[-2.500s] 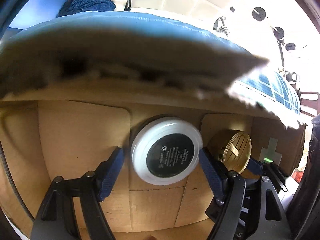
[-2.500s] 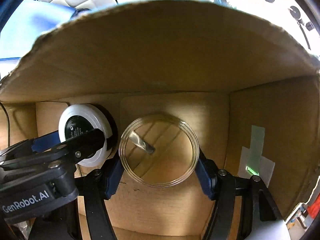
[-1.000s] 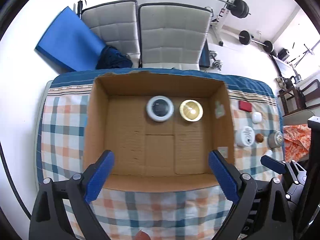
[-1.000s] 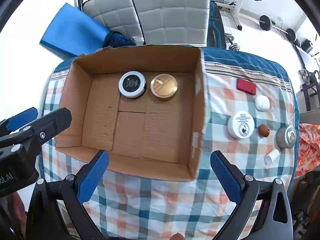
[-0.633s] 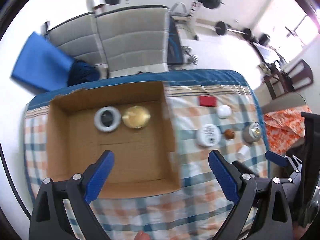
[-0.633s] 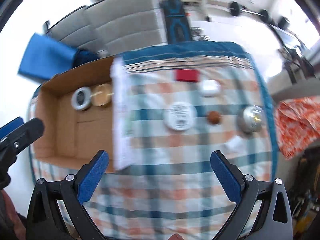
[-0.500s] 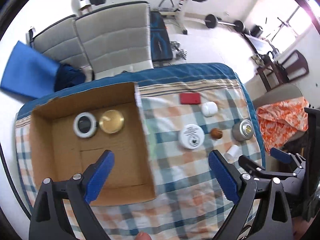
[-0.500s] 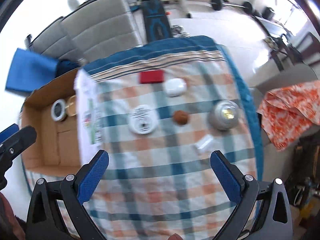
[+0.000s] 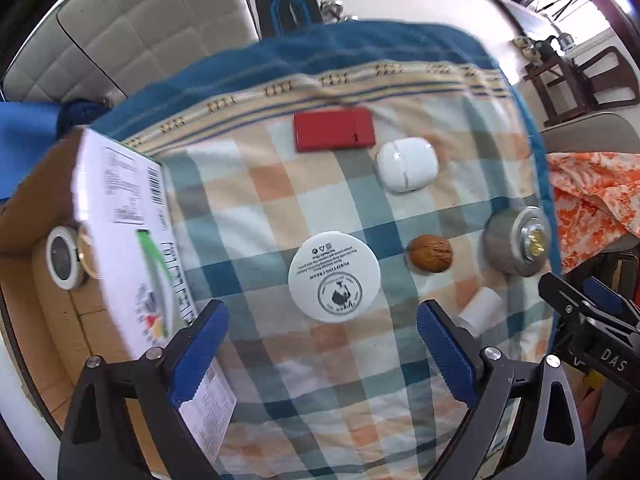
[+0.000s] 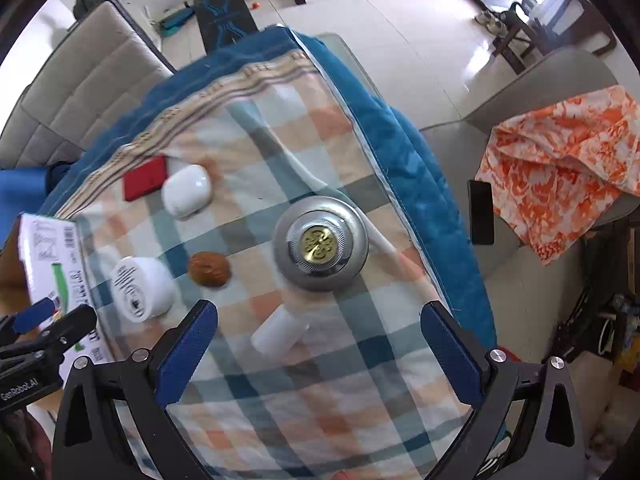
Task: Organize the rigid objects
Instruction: 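Grasp the white cream jar with left tool while right tool grasps the silver tin, then carry the white cream jar and silver tin with both tools into the box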
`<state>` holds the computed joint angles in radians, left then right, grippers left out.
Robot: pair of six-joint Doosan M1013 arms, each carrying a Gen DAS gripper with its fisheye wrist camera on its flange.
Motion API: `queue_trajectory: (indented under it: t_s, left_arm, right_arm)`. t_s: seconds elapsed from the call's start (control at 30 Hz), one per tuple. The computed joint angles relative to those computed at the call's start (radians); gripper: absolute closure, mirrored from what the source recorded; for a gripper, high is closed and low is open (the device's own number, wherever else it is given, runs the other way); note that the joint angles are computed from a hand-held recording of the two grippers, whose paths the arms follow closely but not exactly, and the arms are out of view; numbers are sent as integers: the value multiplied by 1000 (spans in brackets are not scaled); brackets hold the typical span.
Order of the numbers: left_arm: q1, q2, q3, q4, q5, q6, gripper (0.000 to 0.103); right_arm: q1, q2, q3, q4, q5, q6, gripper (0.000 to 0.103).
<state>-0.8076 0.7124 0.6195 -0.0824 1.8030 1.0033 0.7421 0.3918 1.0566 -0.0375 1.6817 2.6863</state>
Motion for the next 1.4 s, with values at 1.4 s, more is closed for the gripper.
queue_trajectory:
  t_s: [1.4]
  left_arm:
    - [-12, -30, 23, 57, -56, 12, 38]
  right_arm:
    - [0, 66, -56, 59, 41, -84, 31]
